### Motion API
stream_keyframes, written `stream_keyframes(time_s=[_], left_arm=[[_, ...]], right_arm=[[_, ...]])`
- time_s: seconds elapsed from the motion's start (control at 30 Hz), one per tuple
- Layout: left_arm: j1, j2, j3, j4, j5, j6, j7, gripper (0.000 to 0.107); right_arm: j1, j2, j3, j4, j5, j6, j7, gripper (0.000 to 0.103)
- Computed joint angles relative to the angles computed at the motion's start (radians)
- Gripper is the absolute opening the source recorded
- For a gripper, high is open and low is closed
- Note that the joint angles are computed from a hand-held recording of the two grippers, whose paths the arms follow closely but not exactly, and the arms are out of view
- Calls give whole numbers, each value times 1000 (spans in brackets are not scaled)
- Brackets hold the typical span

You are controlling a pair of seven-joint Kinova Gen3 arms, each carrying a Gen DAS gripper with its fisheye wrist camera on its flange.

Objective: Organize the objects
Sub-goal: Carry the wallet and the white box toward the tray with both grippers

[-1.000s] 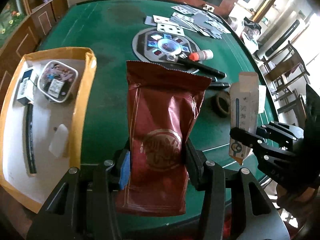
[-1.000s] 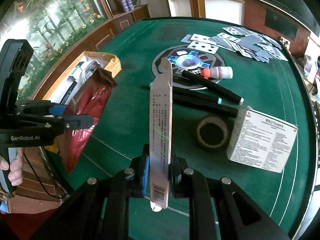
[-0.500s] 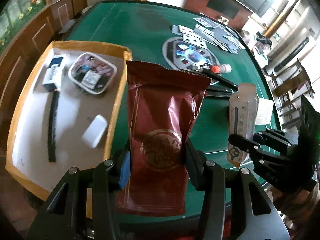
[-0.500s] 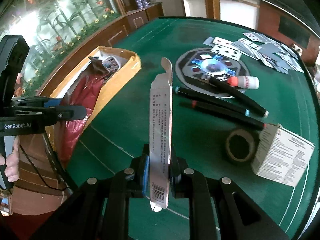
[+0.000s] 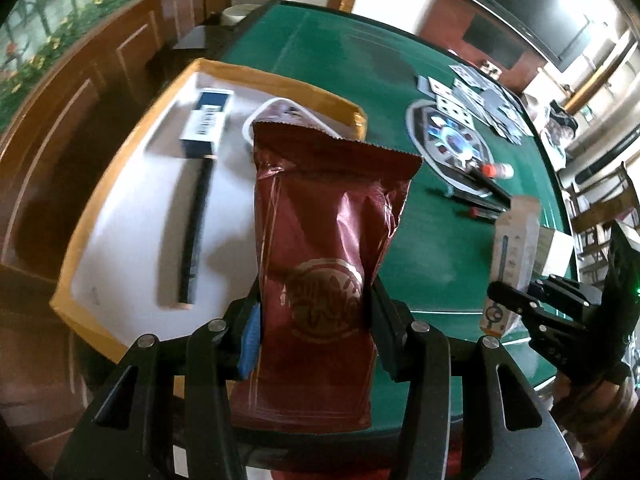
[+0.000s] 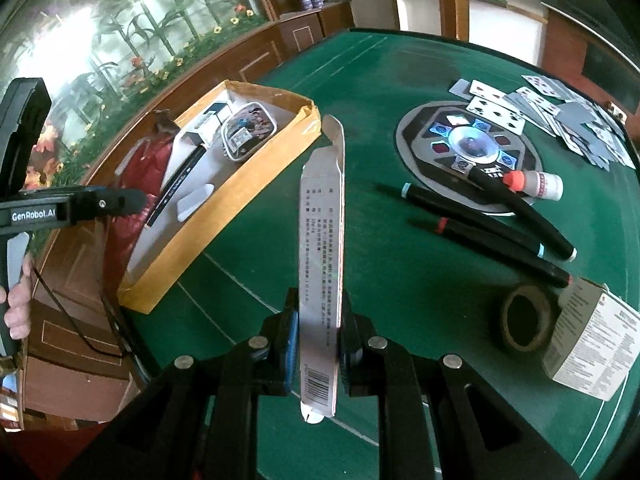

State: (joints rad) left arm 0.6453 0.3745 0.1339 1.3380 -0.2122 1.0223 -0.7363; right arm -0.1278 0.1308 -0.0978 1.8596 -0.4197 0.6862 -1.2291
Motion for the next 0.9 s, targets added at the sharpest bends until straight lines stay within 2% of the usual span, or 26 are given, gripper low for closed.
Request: stream_keyframes(time_s=[0.53,0.9], left_arm=[[-87,-91,-23,93,-72,27,43,47],[-156,-114,-15,152,-53,5,22,47]], right_arm=[[-27,23,-13,-30,30,5,-36,15],[-71,42,-31,-68,68,5,-96,15]])
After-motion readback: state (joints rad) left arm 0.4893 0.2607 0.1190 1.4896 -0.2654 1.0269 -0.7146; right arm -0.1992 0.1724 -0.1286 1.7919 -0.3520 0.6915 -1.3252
